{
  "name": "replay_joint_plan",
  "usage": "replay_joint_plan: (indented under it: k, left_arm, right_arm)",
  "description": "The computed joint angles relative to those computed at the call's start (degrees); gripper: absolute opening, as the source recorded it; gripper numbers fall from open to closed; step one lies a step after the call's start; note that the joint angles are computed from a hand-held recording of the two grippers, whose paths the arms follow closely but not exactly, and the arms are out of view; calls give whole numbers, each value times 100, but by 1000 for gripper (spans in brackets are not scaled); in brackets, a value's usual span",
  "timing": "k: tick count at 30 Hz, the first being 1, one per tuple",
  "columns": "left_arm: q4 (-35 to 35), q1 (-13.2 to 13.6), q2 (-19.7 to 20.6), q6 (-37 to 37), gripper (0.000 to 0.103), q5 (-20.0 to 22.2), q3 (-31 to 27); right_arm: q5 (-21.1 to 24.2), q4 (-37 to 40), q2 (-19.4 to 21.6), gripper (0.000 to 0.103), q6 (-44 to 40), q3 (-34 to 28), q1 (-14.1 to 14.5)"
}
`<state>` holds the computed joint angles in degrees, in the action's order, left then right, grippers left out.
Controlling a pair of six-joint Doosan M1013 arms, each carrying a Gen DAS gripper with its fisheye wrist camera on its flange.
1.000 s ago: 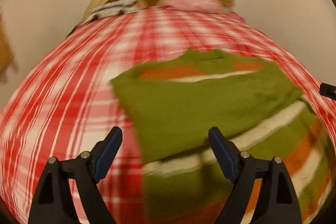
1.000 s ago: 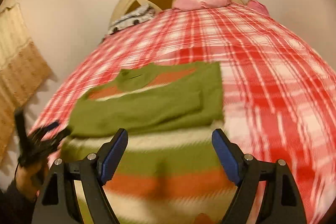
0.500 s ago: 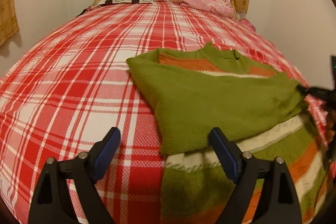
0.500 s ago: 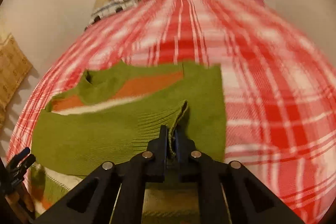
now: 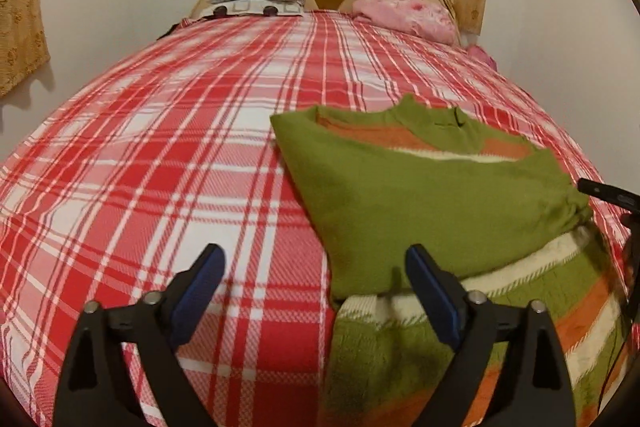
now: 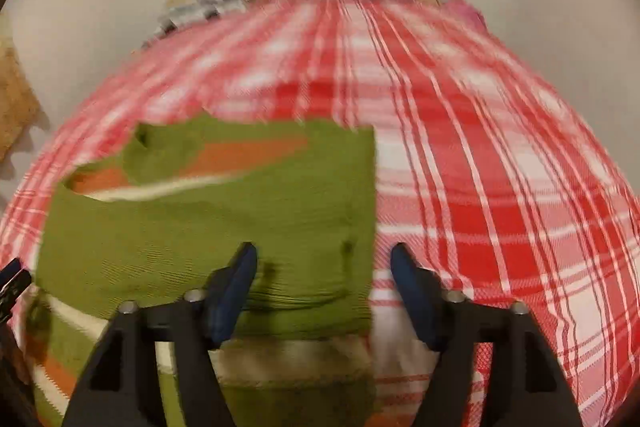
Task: Fold small clothes
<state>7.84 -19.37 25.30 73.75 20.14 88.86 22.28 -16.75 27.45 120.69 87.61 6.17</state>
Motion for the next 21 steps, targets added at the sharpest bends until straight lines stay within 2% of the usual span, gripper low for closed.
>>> replay_joint_plan:
  k: [2,4,6,7,9,11,15,21]
  left_arm:
    - [406,-41,83,-384,98,201,-110]
    - [721,-77,184,-675,98,450,-223]
    - [594,-68,295,-558,98,755,-362]
    - [434,-51,320,-406,99,818,-398]
    - [328,-29,338,-343,100,890,-431]
    - [426,-38,307,-427,100,876,-392]
    - [389,-66,59,-366,99,545,-73]
    - [232,-130,-162,-207,99,392,171]
  right_arm:
    - [-145,180,-60,70,-485,55,78]
    - [-3,807,10,70,-1298,-32,119]
    - [290,1245,131,70,-1716,-155,118]
    - [493,1213,229,70,-1627,-212,111]
    - [300,943,198,70,-1416,-95,144]
    - [378,779,172,70,-1234,-92,178]
    - [238,430,-43,70,-774,139,238]
    - [219,304,-174,70,-664,328,242]
